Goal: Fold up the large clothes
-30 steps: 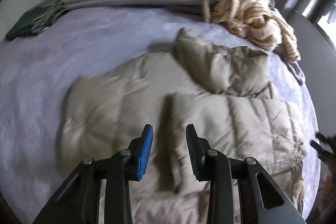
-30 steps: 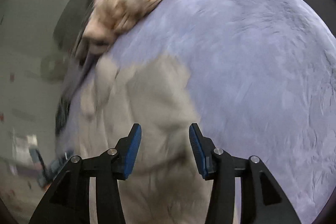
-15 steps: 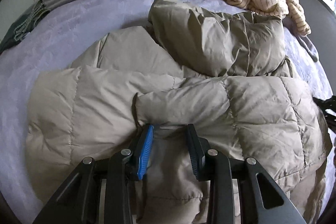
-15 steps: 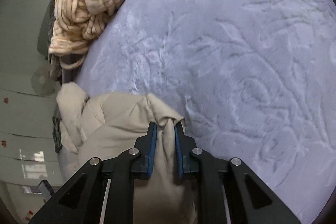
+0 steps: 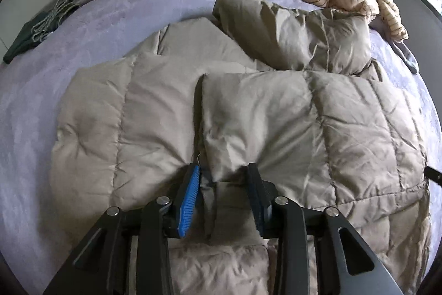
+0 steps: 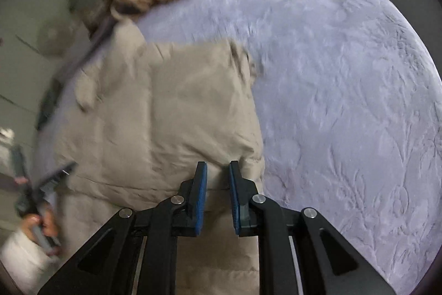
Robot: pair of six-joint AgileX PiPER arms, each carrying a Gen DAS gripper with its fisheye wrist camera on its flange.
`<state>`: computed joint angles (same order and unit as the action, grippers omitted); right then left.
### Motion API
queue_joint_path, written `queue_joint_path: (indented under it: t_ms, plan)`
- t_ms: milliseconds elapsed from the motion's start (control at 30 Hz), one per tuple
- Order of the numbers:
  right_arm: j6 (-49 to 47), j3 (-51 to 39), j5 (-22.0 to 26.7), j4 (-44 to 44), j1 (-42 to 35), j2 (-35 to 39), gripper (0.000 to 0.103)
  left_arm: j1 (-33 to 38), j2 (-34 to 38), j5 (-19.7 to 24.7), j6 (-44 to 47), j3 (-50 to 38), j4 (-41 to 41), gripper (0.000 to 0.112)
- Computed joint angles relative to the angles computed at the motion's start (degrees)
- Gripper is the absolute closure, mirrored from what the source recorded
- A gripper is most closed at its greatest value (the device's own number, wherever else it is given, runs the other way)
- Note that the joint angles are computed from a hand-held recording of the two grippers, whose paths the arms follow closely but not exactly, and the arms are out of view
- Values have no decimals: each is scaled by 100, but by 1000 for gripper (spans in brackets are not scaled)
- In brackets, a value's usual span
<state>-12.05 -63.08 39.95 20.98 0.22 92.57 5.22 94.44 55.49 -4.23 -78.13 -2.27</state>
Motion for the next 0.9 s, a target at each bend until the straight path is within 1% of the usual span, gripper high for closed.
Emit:
queue_joint_path:
  t_ms: [33, 67, 167, 233, 367, 400, 433, 600, 833, 867, 900]
  plan:
    - [37, 17, -101, -29, 26, 123, 92, -26, 34, -54, -31, 11, 37, 71]
    - [62, 24, -167, -20, 20, 206, 93, -68, 82, -133, -89, 28, 97, 69]
    - [-48, 30, -324, 139, -33, 388, 93, -193, 130, -184, -328, 29, 310, 68]
    - [186, 3, -304, -122, 63, 338, 93, -213, 96, -57, -408, -33, 365, 68]
    - [348, -41, -18, -301, 76, 69, 93, -162, -189, 287, -438, -62, 410, 68]
    - [349, 3, 34, -287, 61, -30, 92, -134, -266, 353, -403, -56, 417, 68]
    - [369, 46, 105, -271, 45, -135, 89, -121, -339, 409, -380, -38, 429, 68]
    - [455, 323, 361, -125, -44, -619, 89, -84, -718, 863, -408, 62, 517, 68]
    - [416, 682, 694, 179, -69, -1050, 88, -252, -1286, 1225, -749, 459, 682, 67]
    - [378, 733, 732, 223, -83, -1088, 88, -290, -1354, 1255, -816, 516, 705, 50]
    - [349, 783, 779, 265, -88, -1123, 87, -359, -1476, 1292, -960, 602, 782, 23]
